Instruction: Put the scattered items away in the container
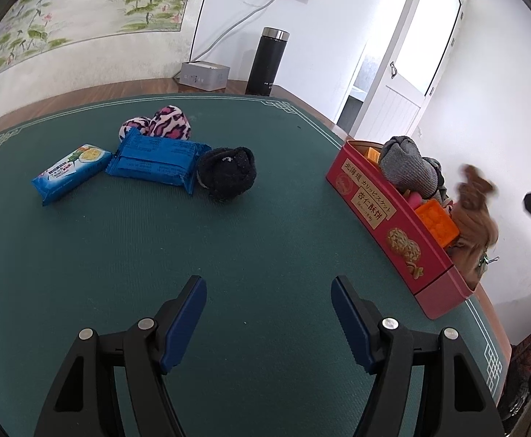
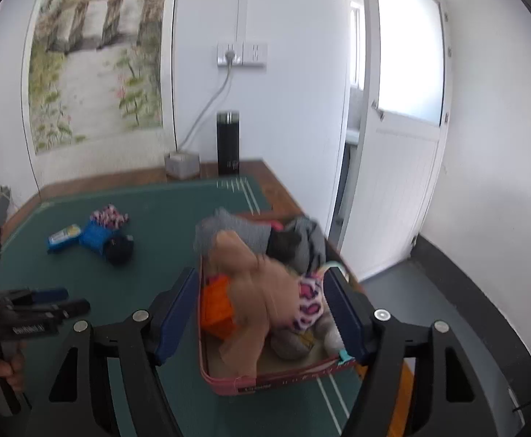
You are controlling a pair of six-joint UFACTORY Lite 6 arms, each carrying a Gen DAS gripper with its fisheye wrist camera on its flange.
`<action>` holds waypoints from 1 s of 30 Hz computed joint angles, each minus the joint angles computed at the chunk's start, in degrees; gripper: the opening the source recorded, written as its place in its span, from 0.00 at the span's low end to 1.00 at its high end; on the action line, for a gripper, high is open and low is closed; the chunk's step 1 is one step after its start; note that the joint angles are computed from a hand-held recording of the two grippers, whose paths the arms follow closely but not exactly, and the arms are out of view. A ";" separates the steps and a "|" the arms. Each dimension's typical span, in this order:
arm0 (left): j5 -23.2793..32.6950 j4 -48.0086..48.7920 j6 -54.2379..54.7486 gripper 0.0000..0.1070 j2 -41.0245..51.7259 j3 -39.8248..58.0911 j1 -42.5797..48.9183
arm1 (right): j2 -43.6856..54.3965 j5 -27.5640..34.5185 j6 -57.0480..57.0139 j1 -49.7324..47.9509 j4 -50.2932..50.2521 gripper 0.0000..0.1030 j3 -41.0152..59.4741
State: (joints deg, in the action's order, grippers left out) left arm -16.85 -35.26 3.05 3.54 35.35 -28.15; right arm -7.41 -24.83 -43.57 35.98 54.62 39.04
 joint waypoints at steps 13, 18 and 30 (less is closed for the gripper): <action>0.10 -0.05 0.27 0.68 -2.80 -1.34 0.33 | 12.51 4.40 -1.73 -1.91 5.05 0.72 9.91; 0.24 0.11 0.25 0.68 -2.69 -1.29 0.70 | 16.86 3.69 -4.51 2.87 6.74 0.72 14.58; 1.95 3.21 -1.79 0.83 -5.89 -3.77 12.82 | 32.63 12.02 2.88 7.26 1.26 0.72 33.16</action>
